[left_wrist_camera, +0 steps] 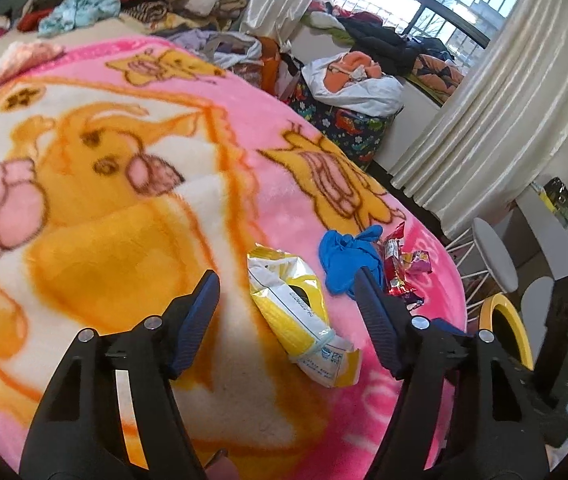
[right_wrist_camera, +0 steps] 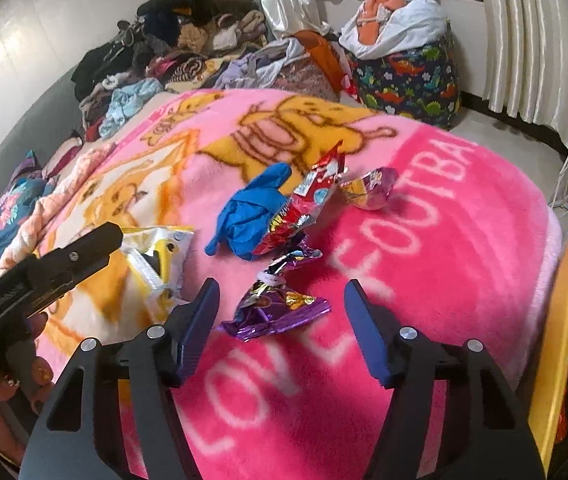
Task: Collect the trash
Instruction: 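Move both tools back over the bed toward the wrappers and chip bag, then grasp the purple wrapper with the right tool while the left tool grasps the yellow chip bag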
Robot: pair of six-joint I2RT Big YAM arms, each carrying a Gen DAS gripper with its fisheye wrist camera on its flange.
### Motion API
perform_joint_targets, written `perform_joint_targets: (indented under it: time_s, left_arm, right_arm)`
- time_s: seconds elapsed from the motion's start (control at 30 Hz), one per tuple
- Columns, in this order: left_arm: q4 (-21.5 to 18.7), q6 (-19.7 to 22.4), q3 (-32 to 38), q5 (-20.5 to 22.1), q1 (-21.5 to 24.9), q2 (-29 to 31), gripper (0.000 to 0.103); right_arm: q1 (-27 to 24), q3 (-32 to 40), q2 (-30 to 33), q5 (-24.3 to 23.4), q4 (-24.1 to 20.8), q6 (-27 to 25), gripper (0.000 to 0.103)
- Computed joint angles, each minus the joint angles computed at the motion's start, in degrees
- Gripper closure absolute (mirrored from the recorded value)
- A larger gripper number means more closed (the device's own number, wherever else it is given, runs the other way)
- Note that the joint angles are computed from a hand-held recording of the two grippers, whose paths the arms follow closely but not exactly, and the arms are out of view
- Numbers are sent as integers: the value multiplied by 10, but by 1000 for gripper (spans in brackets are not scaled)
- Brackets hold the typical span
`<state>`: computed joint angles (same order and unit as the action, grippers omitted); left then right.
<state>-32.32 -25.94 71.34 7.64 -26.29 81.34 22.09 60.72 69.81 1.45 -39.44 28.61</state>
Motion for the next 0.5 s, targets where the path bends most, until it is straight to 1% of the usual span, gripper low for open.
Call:
perform_joint_targets:
  time_s: [0.03, 0.13, 0.23, 0.33, 0.4, 0.5]
  left_arm:
    - [0, -2, 2, 6, 0, 4, 47]
    - [-4, -9, 6, 17, -1, 15, 47]
    - [-12, -17, 12, 20, -4, 26, 47]
    - [-19, -22, 15, 13, -9, 32, 48]
    - [-24, -24, 15, 9, -12, 35, 49]
    - [-34, -28, 17, -2, -19, 38, 52]
  right_arm:
    - [-4, 2, 8, -7, -3, 2, 44]
    - [-14, 3, 19, -28, -2, 11, 46]
    - [-18, 3, 27, -46, -5, 9, 52]
    - [-13, -3, 23, -44, -8, -2, 56]
    - [-16, -5, 20, -50, -10, 3, 60]
    - [-19, -8, 13, -55, -15, 7, 62]
